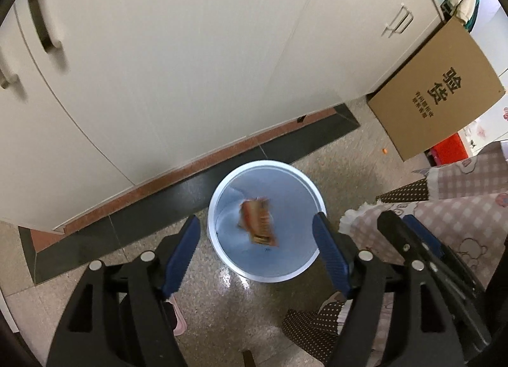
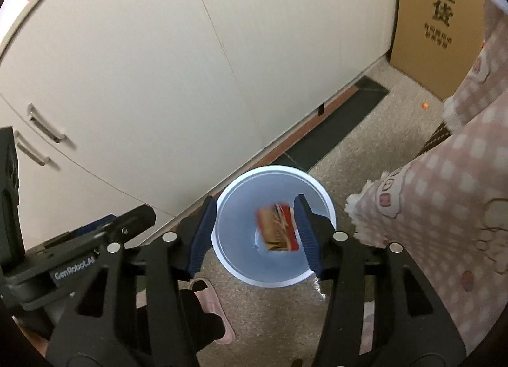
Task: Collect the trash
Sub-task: 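Carry both items over the blue wastebasket and open both tools to drop them, then grasp the orange-wrapped bread with the right tool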
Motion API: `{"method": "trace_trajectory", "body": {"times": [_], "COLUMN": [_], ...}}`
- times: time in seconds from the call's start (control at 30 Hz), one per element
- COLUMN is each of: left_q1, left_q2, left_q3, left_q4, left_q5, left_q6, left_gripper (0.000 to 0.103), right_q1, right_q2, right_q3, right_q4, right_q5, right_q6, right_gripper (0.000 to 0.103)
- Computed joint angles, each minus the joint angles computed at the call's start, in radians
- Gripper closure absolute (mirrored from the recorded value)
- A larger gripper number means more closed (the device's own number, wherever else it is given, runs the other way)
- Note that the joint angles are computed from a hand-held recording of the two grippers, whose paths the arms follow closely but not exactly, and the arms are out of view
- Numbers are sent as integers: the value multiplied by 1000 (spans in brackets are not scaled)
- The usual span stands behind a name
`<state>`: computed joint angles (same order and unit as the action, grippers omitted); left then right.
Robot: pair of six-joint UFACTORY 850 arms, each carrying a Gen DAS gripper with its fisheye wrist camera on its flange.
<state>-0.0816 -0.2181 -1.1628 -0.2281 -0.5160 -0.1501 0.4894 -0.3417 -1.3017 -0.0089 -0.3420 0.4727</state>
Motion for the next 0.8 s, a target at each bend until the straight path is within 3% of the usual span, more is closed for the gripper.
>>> {"method": "trace_trajectory", "body": {"times": [0.23, 0.5, 0.63, 0.8], "left_q1": [1, -36, -132, -288], "left_q2": [138, 368, 442, 481], "left_q3": [44, 91, 70, 45], "left_q4": [-19, -74, -25, 72], "left_q5": [18, 75, 79, 79], "left_q6": [0, 15, 15, -35], "left_gripper": [32, 31, 31, 31], "right_q1": [50, 134, 156, 147], "right_q2": [129, 370, 523, 710], "right_q3": [31, 100, 172, 279], "right_q4": [-283, -749, -888, -929], "right_q5": [-27, -79, -154, -250], "right_q6": [260, 680, 820, 886], "right_gripper": [50, 46, 43, 41]}}
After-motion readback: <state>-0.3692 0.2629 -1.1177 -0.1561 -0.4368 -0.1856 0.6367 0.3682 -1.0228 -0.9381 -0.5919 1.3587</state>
